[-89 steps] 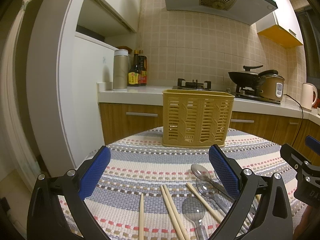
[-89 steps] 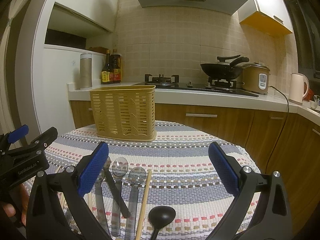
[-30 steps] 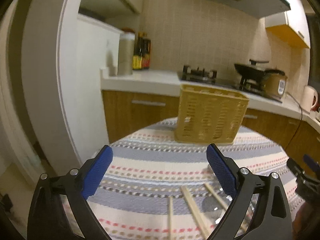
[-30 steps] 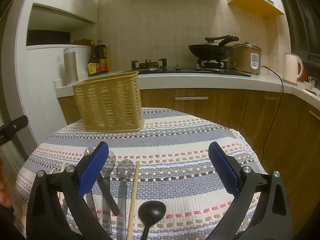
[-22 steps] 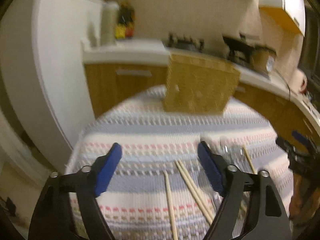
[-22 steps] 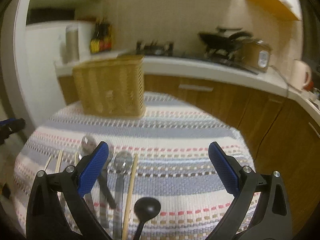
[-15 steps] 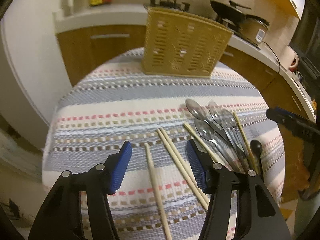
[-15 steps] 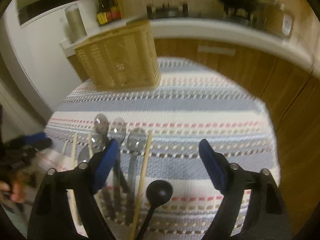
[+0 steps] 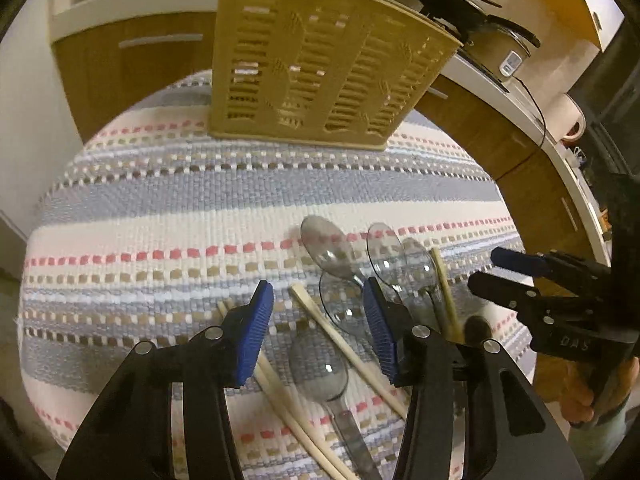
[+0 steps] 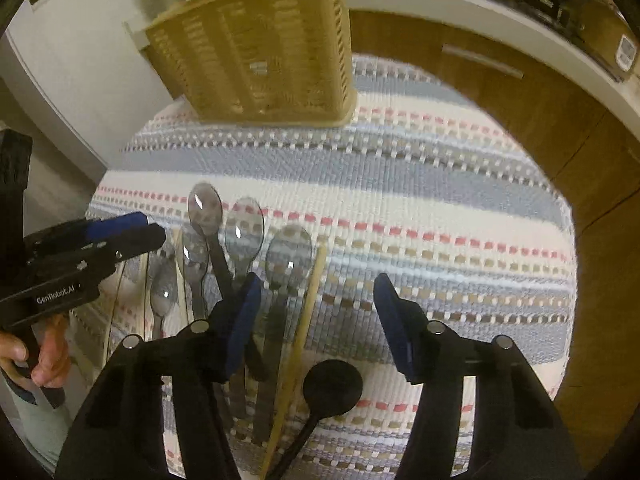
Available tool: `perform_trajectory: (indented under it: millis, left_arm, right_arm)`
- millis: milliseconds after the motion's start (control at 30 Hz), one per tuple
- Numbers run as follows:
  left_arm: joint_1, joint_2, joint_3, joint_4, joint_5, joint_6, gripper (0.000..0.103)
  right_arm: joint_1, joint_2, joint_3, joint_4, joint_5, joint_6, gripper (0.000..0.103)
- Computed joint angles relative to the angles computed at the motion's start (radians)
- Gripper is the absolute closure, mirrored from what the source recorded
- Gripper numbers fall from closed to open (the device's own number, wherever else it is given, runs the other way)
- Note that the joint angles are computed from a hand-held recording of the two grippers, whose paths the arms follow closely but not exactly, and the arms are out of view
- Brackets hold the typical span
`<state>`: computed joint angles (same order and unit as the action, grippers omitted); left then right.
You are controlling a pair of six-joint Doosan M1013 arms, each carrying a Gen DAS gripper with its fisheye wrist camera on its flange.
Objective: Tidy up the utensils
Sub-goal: 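Lower left tool toward a clear spoon while right tool lowers toward black spoon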
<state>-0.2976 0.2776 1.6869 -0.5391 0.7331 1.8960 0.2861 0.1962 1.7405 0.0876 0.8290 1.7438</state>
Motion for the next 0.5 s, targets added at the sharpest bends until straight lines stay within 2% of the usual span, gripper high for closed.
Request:
perform_trajectory:
  millis: [233, 333, 433, 500]
  left_arm:
    - [0.043, -0.007, 0.03, -0.149, 0.136, 0.108, 0.058]
    - [0.024, -0.018, 0.043, -0.099, 0.158, 0.099, 0.059]
    - [0.003, -0.014, 0.052, -0.069, 0.175, 0.081, 0.069]
    - [-0.003, -0.007, 0.055, -0.075, 0.174, 0.081, 0.071]
  right_arm:
    - [-0.021, -0.004, 0.013, 0.106, 0.098, -0.074, 0.049]
    - [-0.019, -0.013, 0.022, 0.112, 0.112, -0.076, 0.049]
    - [-0.023, -0.026, 0.036, 0.129, 0.114, -0.079, 0.059]
    - [-0.027, -0.034, 0.045, 0.139, 0.113, -0.086, 0.063]
